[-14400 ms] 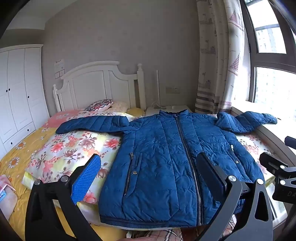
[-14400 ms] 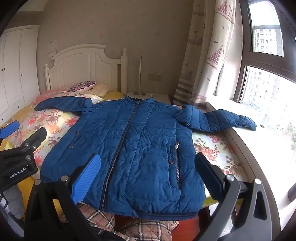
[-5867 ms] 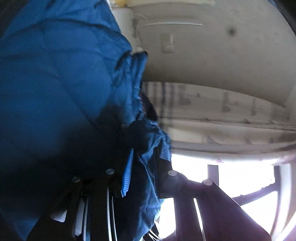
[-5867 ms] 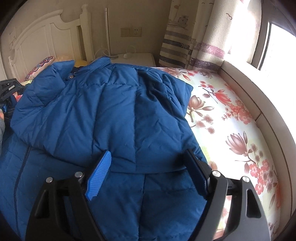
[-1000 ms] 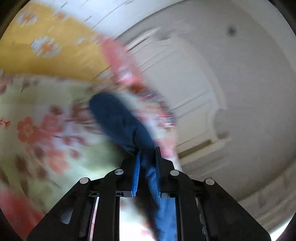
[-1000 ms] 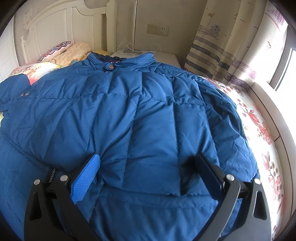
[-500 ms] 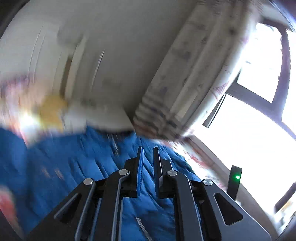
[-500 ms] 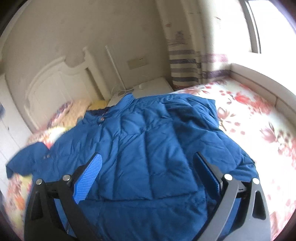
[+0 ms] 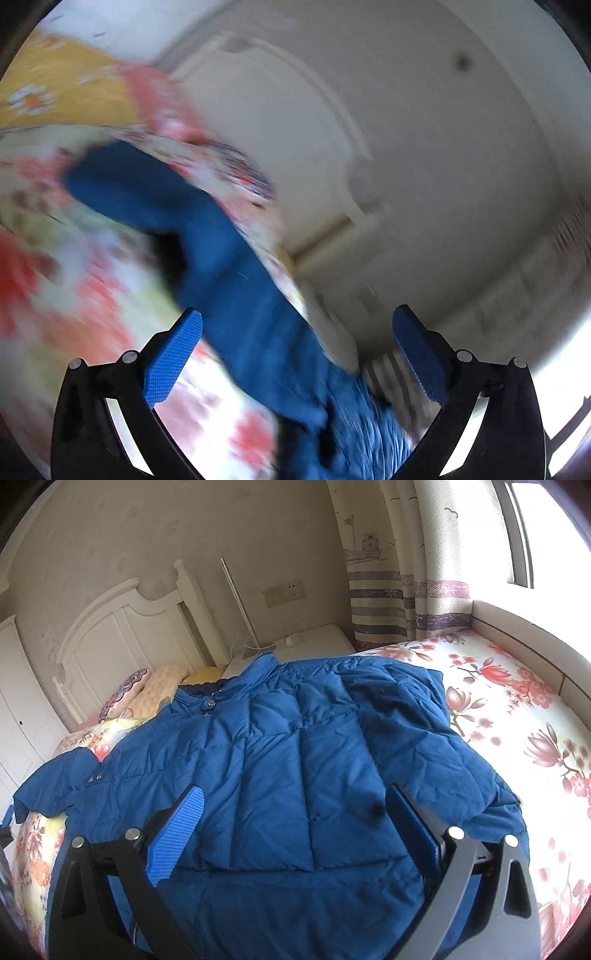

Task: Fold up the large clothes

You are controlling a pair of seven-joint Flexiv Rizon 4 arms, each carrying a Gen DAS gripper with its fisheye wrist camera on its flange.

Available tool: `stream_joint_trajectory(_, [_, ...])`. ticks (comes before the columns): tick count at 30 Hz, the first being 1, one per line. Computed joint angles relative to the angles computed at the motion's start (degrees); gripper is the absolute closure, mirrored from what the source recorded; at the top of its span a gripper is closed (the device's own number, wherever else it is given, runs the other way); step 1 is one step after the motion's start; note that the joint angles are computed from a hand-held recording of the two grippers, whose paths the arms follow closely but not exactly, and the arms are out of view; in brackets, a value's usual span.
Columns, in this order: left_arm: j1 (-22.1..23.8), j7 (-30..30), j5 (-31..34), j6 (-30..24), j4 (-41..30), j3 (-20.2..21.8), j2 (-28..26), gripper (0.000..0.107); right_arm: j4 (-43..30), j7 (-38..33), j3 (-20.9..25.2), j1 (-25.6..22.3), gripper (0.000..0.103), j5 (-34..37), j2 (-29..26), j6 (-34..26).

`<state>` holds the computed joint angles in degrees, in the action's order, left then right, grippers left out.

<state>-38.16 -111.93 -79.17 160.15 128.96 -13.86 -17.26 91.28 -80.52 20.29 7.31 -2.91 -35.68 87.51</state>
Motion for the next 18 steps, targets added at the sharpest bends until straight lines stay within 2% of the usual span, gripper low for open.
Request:
stream_joint_trajectory(1, [1.57,-3.58,1.21,-2.0,2.31,0.57,1.24,0.008,0.05,0.02,-0.34,0.29,0.005,-0.18,0.06,-0.07])
stream_joint_trajectory(2, [3.95,-10.76,6.13,-4.47,6.41,1.68,2.81,0.008,0.05,0.01,-0.54,0.49,0.005,-0.32,0.07,-0.15])
stream_joint_trajectory(4, [11.39,-26.82,21.04,-5.86,12.14,3.71,3.08,0.008,0.02,0.04,-0.79,0.73,0.005,-0.46,0.1,-0.39])
stream_joint_trajectory(5, [14.88,-31.86,24.66,-5.27,13.65,3.43,2.56,0.01,0.04,0.09,-0.93,0.87,0.005,-0.49,0.13,-0.45])
stream_joint_trajectory(6, [16.77,-33.17,24.57,-4.4,14.12,2.23,2.26,0.014,0.05,0.08,-1.02,0.95,0.005,-0.52,0.13,-0.46])
stream_joint_trajectory(7, [17.06,-31.54,23.18,-4.95,13.65,2.65,2.28,0.023,0.0,0.05,-1.06,0.98,0.005,-0.56,0.12,-0.52])
stream_joint_trajectory(8, [15.79,-29.39,22.63,-6.2,12.83,4.91,2.49,0.044,0.0,-0.03,-1.02,0.97,0.005,-0.57,0.11,-0.57])
stream_joint_trajectory(9, [13.1,-26.15,19.07,-7.52,11.28,6.78,2.48,0.058,-0.01,-0.14,-0.95,0.95,0.005,-0.6,0.13,-0.69])
stream_joint_trajectory(10, [9.91,-19.78,11.84,-9.42,8.62,7.8,2.68,0.085,-0.01,-0.26,-0.88,0.94,0.005,-0.6,0.13,-0.79])
stream_joint_trajectory(11, [5.91,-12.65,4.71,-10.22,4.77,9.57,2.23,0.093,0.0,-0.37,-0.83,0.93,0.005,-0.58,0.15,-0.87])
stream_joint_trajectory(13, [0.11,0.88,-3.8,-9.88,-3.98,12.73,0.13,0.095,-0.07,-0.55,-0.83,0.99,0.005,-0.55,0.14,-1.03])
stream_joint_trajectory(14, [-0.42,9.02,-5.16,-9.03,-8.65,11.84,-0.87,0.095,-0.07,-0.67,-0.75,0.94,0.005,-0.48,0.15,-1.04])
stream_joint_trajectory(15, [0.59,16.29,-7.0,-6.7,-13.32,9.08,-2.36,0.095,-0.08,-0.75,-0.68,0.91,0.005,-0.38,0.13,-1.02])
stream_joint_trajectory(18, [8.44,41.99,-1.36,-6.2,-27.31,-4.78,-8.03,0.096,0.01,-1.16,-0.1,0.53,0.005,0.11,0.07,-0.33])
